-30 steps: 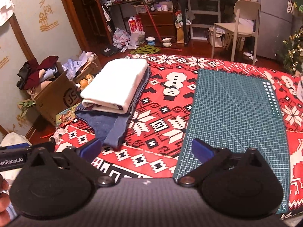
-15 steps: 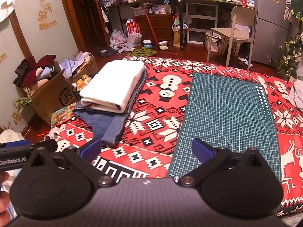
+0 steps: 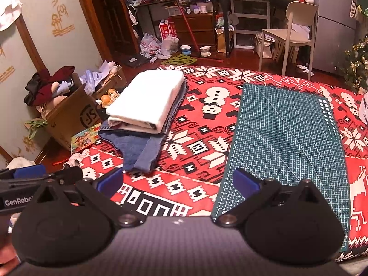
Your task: Fold clothes
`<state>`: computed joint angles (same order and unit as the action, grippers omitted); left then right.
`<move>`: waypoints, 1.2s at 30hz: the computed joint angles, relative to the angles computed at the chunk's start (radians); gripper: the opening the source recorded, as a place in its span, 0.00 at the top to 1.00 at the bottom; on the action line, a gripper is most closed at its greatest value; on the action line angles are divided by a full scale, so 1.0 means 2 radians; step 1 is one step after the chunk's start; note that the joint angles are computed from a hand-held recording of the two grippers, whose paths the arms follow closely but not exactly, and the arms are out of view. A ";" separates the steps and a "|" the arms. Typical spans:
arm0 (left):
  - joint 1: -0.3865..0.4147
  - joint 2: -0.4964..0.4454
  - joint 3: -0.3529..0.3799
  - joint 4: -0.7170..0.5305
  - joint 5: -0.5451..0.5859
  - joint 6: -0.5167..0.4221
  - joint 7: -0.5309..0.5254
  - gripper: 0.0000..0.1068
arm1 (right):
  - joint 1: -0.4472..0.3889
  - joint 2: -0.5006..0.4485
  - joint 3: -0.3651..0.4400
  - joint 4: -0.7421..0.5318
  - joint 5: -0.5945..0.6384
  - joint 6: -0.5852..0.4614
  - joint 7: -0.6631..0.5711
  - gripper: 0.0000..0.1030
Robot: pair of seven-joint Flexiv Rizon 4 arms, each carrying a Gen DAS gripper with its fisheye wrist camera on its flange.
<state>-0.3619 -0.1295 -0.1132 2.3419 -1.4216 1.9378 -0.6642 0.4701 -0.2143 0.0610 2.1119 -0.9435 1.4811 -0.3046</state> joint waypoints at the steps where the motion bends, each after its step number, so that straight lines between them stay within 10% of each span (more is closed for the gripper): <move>1: 0.000 0.000 0.000 0.000 0.002 0.001 -0.002 0.18 | 0.000 0.000 0.000 -0.001 -0.001 -0.002 0.000 0.01; 36: 0.002 0.004 0.024 0.005 0.048 -0.025 -0.045 0.18 | 0.013 -0.009 0.007 -0.011 0.046 -0.009 -0.047 0.01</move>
<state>-0.3583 -0.1224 -0.0650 2.3528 -1.3250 1.8868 -0.7533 0.4960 -0.2327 0.0755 2.0889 -0.8509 1.4635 -0.3981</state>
